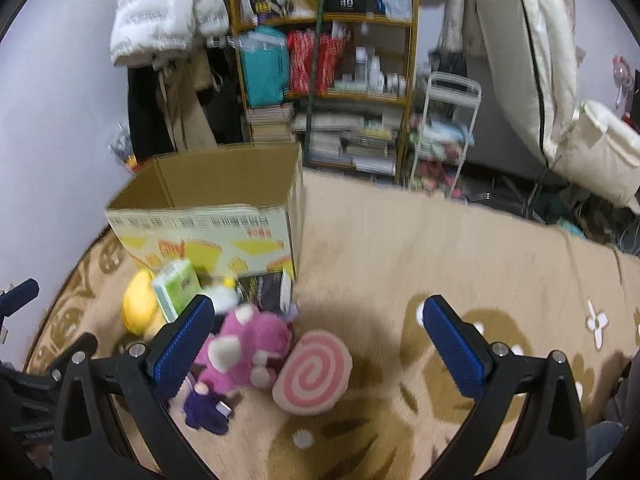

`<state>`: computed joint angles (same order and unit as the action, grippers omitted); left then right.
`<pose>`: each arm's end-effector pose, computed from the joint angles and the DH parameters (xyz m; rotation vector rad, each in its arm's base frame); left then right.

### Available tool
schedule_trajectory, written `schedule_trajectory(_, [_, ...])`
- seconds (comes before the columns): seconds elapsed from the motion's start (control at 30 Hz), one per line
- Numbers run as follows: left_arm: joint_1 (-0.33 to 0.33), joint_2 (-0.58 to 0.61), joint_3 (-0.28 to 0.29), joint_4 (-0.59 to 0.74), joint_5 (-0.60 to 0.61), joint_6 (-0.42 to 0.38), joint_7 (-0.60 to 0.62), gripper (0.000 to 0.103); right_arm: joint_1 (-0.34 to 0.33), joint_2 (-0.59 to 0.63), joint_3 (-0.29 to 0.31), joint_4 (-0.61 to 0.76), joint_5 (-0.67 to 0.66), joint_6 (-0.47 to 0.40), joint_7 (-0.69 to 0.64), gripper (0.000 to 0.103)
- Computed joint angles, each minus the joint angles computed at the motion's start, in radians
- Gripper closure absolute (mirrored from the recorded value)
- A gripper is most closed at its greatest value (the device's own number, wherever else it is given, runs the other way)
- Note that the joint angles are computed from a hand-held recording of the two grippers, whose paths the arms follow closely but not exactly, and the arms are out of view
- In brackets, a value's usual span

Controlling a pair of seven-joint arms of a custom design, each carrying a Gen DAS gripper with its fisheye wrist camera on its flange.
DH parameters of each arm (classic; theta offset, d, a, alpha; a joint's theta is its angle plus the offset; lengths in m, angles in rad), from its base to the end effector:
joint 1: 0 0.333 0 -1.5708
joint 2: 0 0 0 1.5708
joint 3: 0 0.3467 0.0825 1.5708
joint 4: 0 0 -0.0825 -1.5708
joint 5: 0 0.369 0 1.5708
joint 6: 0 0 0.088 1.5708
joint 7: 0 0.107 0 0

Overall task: Organize soft objects
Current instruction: 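Lower left tool onto white-haired doll while right tool grasps swirl cushion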

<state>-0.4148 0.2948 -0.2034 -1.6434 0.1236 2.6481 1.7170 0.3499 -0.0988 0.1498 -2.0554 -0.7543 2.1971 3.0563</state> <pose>0.5706 -0.3859 0.5650 -0.9584 2.4348 -0.8055 0.4803 0.2380 0.5493 -1.2385 2.3519 -0.8480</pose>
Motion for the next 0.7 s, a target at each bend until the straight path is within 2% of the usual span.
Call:
schedule_trajectory(0.13, [-0.018, 0.029, -0.008, 0.019, 0.010, -0.042, 0.025, 0.001, -0.011, 0.014, -0.025, -0.019, 0.113, 0.022, -0.054, 0.000])
schedule_trajectory(0.27, [-0.032, 0.051, -0.016, 0.030, 0.011, -0.084, 0.055, 0.001, -0.021, 0.023, -0.038, -0.027, 0.225, 0.003, -0.105, 0.000])
schedule_trajectory(0.4, [-0.045, 0.056, -0.012, 0.028, 0.022, -0.112, 0.069, 0.001, -0.025, 0.026, -0.041, -0.033, 0.277, -0.011, -0.121, 0.000])
schedule_trajectory(0.53, [-0.049, 0.064, -0.012, 0.032, 0.024, -0.135, 0.076, 0.001, -0.034, 0.024, -0.050, -0.052, 0.333, 0.014, -0.144, 0.000])
schedule_trajectory(0.7, [-0.061, 0.075, -0.002, 0.024, 0.056, -0.137, 0.074, 0.001, -0.041, 0.031, -0.055, -0.055, 0.385, 0.020, -0.178, 0.003])
